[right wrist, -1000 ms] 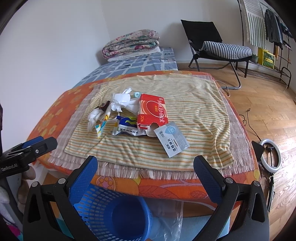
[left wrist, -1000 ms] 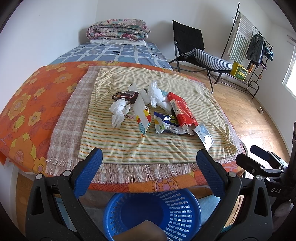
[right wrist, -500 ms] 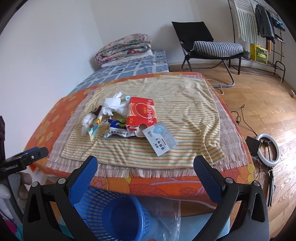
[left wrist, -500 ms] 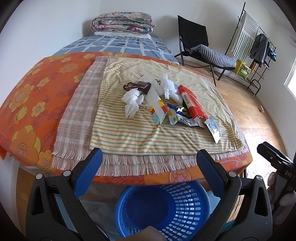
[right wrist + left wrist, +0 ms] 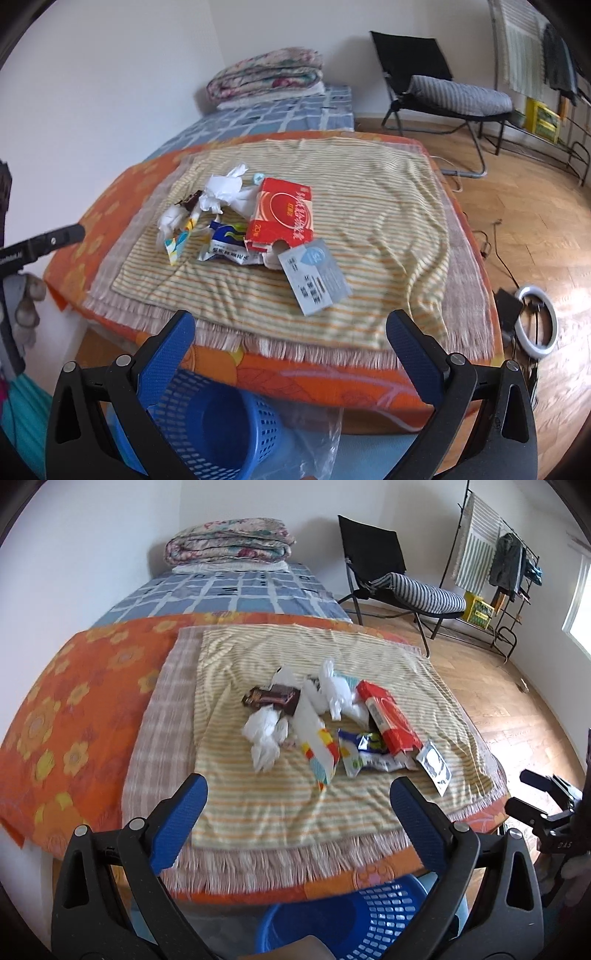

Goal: Collect trash
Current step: 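Reach the left tool to the crumpled white tissue and close on it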

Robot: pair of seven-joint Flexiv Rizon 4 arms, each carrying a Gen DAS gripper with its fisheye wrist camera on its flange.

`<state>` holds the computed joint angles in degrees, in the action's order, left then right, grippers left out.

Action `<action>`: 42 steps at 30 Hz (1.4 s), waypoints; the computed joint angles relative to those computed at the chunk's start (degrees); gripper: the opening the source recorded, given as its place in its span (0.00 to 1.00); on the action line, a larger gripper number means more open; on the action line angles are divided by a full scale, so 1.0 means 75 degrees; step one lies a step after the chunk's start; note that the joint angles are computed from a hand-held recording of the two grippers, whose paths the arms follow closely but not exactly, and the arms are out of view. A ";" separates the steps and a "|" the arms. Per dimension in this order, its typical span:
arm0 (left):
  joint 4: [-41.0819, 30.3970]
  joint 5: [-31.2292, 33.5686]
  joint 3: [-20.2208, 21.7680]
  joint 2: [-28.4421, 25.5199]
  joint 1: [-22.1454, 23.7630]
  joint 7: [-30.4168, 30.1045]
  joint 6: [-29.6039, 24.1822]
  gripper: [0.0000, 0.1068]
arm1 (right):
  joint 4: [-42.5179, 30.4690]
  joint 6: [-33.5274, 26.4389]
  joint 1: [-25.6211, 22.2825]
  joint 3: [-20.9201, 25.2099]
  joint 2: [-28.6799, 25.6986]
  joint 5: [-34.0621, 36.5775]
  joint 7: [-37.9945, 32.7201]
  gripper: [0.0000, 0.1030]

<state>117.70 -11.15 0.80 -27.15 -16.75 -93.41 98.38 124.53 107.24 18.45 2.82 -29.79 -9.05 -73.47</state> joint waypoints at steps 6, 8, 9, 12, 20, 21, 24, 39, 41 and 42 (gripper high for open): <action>-0.0491 -0.0163 -0.1188 -0.0489 0.1218 0.0294 -0.0408 0.76 | -0.1086 -0.1134 -0.1208 0.1138 -0.0662 -0.1032 -0.0363 1.00; -0.0756 -0.0212 -0.0953 -0.0697 0.1095 0.0307 -0.0664 0.75 | -0.1320 -0.1322 -0.1169 0.1087 -0.0843 -0.1110 -0.0486 1.00; -0.0837 -0.0260 -0.1002 -0.0772 0.1161 0.0322 -0.0766 0.71 | -0.1460 -0.1424 -0.1347 0.1283 -0.0973 -0.1144 -0.0575 1.00; -0.1118 -0.0501 -0.1342 -0.1094 0.1527 0.0372 -0.1003 0.69 | -0.1799 -0.1683 -0.1561 0.1511 -0.1279 -0.1104 -0.0712 1.00; -0.2083 -0.0995 -0.1745 -0.1918 0.1929 0.0515 -0.1609 0.60 | -0.2595 -0.2173 -0.1829 0.1864 -0.1789 -0.0882 -0.1151 1.00; -0.2188 -0.1088 -0.1807 -0.2024 0.1981 0.0503 -0.1663 0.60 | -0.2713 -0.2288 -0.1857 0.1915 -0.1869 -0.0824 -0.1178 1.00; -0.2471 -0.1226 -0.1810 -0.2236 0.1983 0.0499 -0.1839 0.60 | -0.2942 -0.2463 -0.1740 0.1825 -0.2035 -0.0727 -0.1312 1.00; -0.2671 -0.1586 -0.1962 -0.2555 0.2142 0.0543 -0.1992 0.34 | -0.3371 -0.2825 -0.1308 0.1437 -0.2309 -0.0385 -0.1663 0.99; -0.2615 -0.1562 -0.2004 -0.2526 0.2169 0.0600 -0.1931 0.31 | -0.3437 -0.2879 -0.1272 0.1395 -0.2350 -0.0376 -0.1667 0.98; -0.2589 -0.1545 -0.2005 -0.2510 0.2167 0.0619 -0.1875 0.31 | -0.3453 -0.2885 -0.1246 0.1369 -0.2362 -0.0365 -0.1659 0.98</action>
